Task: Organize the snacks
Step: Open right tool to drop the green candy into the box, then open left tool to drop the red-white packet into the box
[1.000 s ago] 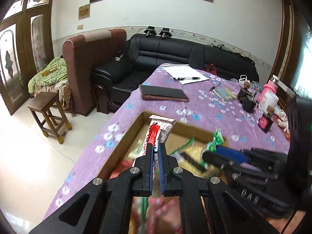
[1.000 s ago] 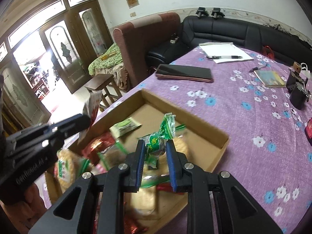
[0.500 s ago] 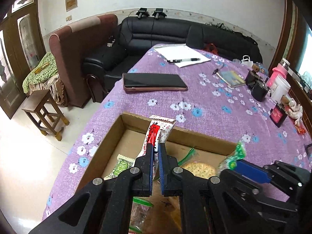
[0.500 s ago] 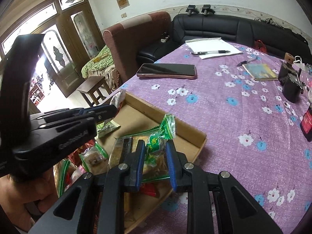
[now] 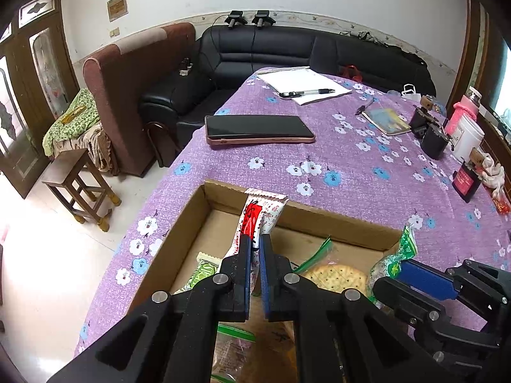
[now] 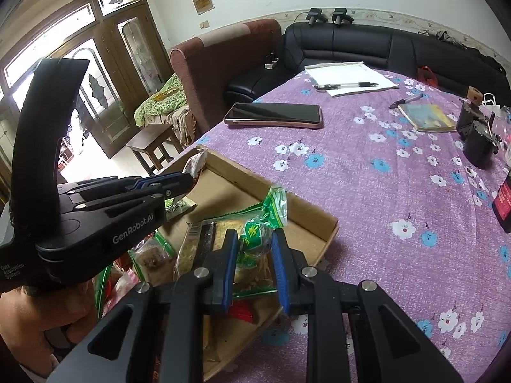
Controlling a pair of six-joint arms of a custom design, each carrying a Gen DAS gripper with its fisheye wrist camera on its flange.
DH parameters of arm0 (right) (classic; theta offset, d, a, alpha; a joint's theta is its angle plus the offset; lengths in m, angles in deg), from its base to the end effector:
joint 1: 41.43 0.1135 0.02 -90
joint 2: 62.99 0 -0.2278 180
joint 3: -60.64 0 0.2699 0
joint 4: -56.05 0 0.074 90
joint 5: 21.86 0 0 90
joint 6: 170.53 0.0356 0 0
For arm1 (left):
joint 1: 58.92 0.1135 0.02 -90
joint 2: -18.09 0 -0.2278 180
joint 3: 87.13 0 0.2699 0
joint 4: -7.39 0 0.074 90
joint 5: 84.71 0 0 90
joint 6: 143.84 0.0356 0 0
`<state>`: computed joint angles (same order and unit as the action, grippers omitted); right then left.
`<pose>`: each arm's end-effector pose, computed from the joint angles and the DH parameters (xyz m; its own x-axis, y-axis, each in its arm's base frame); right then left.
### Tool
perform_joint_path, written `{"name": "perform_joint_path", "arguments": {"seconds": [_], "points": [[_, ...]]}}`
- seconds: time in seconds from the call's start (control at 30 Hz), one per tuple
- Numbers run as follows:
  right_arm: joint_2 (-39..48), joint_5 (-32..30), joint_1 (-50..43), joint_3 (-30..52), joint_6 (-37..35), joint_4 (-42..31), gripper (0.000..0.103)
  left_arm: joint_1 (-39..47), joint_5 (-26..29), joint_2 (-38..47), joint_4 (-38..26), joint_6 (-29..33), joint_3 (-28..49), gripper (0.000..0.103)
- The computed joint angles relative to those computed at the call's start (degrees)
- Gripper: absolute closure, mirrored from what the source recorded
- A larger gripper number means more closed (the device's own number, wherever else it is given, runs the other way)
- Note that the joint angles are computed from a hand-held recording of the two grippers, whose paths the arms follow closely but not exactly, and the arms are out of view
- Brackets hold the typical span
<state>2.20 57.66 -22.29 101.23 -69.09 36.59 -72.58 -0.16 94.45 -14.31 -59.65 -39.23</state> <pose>0.2323 0.0875 0.1321 -0.7324 -0.0477 -0.6792 -0.3067 0.9137 0.2665 0.2667 -0.0613 0.1222 -0.7601 0.0810 -0.6447 0.0995 0.9950 0.0077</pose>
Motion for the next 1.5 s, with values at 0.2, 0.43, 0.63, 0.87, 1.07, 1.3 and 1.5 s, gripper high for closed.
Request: {"name": "perform_joint_path", "arguments": {"seconds": [0.2, 0.43, 0.63, 0.87, 1.07, 1.3, 1.5], "points": [[0.8, 0.2, 0.3, 0.4, 0.1, 0.2, 0.081, 0.1, -0.3, 0.2, 0.1, 0.0, 0.0, 0.098], [1.8, 0.4, 0.3, 1.0, -0.3, 0.0, 0.081, 0.7, -0.6, -0.2, 0.4, 0.0, -0.3, 0.098], [1.4, 0.7, 0.6, 1.1, -0.1, -0.6, 0.075, 0.4, -1.4, -1.6, 0.4, 0.1, -1.1, 0.098], [-1.8, 1.1, 0.1, 0.0, 0.1, -2.0, 0.066, 0.5, -2.2, -4.6, 0.2, 0.4, -2.6, 0.098], [-9.0, 0.4, -1.3, -3.2, 0.7, -4.7, 0.065, 0.1, -3.1, -7.2, -0.3, 0.9, -3.9, 0.098], [-31.0, -0.4, -1.1, -11.5, 2.4, -14.6, 0.06, 0.2, -3.5, -7.3, -0.2, 1.0, -4.2, 0.098], [-53.2, -0.1, 0.1, -17.1, 3.8, -30.1, 0.058, -0.5, -4.6, -6.4, 0.3, 0.7, -4.0, 0.098]]}}
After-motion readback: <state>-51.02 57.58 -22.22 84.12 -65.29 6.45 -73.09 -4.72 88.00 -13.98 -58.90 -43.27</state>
